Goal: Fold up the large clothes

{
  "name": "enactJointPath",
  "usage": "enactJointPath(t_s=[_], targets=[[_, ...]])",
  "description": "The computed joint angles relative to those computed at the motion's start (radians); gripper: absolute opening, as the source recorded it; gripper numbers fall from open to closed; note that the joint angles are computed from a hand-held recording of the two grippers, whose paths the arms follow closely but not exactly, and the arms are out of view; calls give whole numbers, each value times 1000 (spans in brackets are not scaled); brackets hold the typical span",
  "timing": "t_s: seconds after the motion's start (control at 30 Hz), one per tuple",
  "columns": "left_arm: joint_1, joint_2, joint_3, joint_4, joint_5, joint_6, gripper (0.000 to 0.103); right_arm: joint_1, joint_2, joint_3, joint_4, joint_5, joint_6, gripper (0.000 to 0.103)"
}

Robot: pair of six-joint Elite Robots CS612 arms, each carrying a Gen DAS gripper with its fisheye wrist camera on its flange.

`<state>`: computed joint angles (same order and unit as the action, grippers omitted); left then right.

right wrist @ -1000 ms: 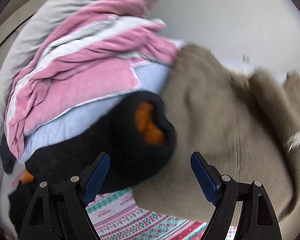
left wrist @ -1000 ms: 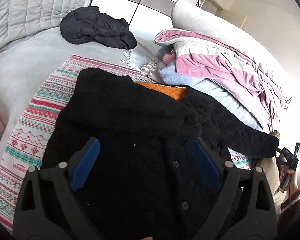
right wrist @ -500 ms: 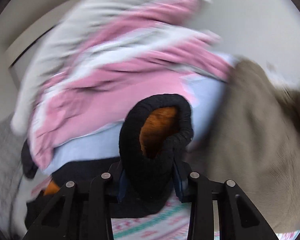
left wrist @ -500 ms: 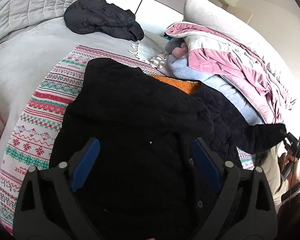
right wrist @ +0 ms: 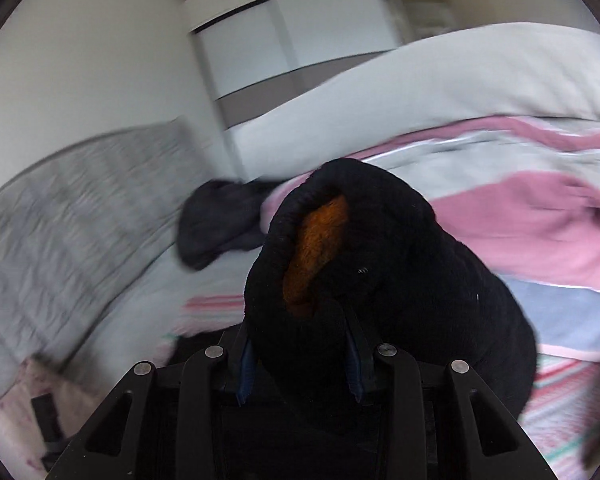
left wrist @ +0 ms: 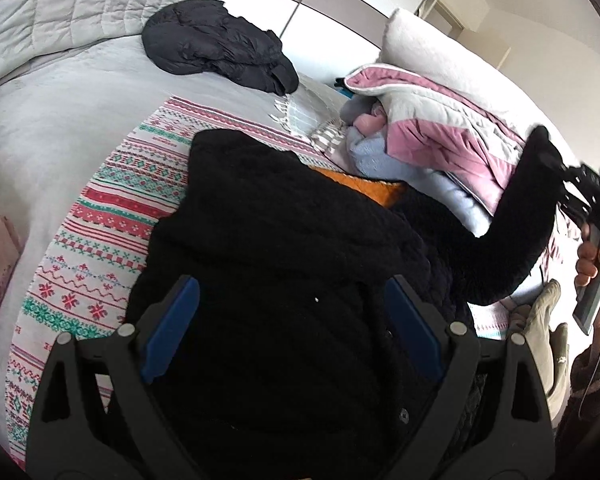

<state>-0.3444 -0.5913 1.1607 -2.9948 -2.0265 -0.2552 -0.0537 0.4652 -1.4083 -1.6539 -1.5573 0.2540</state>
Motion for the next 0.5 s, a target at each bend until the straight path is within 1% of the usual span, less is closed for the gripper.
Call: enactJointPath(t_s=[0.03, 0.1, 0.13, 0.17, 0.2, 0.27, 0.3, 0.33, 0.37, 0.43, 0.5], targets=[[2, 3, -2, -4, -1, -5, 94, 10, -7, 29, -11, 18, -4, 39], [6, 11, -11, -6, -3, -17, 94, 27, -15, 84, -32, 65, 3, 39], [7, 15, -16, -3, -6, -20, 94, 29, -20, 123, -43, 132, 13, 44], [8, 18, -20, -1, -10, -20, 94, 24, -20, 147, -45, 216, 21, 51], [9, 22, -25, 3, -13, -20, 94, 16, -20, 169, -47, 308, 49, 58], [10, 27, -31, 11, -16, -15, 94, 6, -14, 185, -43, 410, 112, 61], [11, 30, -36, 16, -23, -11, 94, -1, -5, 178, -46, 444, 121, 65], [11, 33, -42, 24, -31, -7, 94, -5, 7, 159, -45, 446, 115, 68], [11, 35, -50, 36, -38, -3, 94, -7, 16, 140, -34, 429, 104, 69], [8, 41, -70, 68, -51, 14, 94, -13, 47, 73, 5, 362, 75, 71], [-2, 51, -105, 102, -59, 47, 94, -29, 95, -21, 42, 318, 83, 71]])
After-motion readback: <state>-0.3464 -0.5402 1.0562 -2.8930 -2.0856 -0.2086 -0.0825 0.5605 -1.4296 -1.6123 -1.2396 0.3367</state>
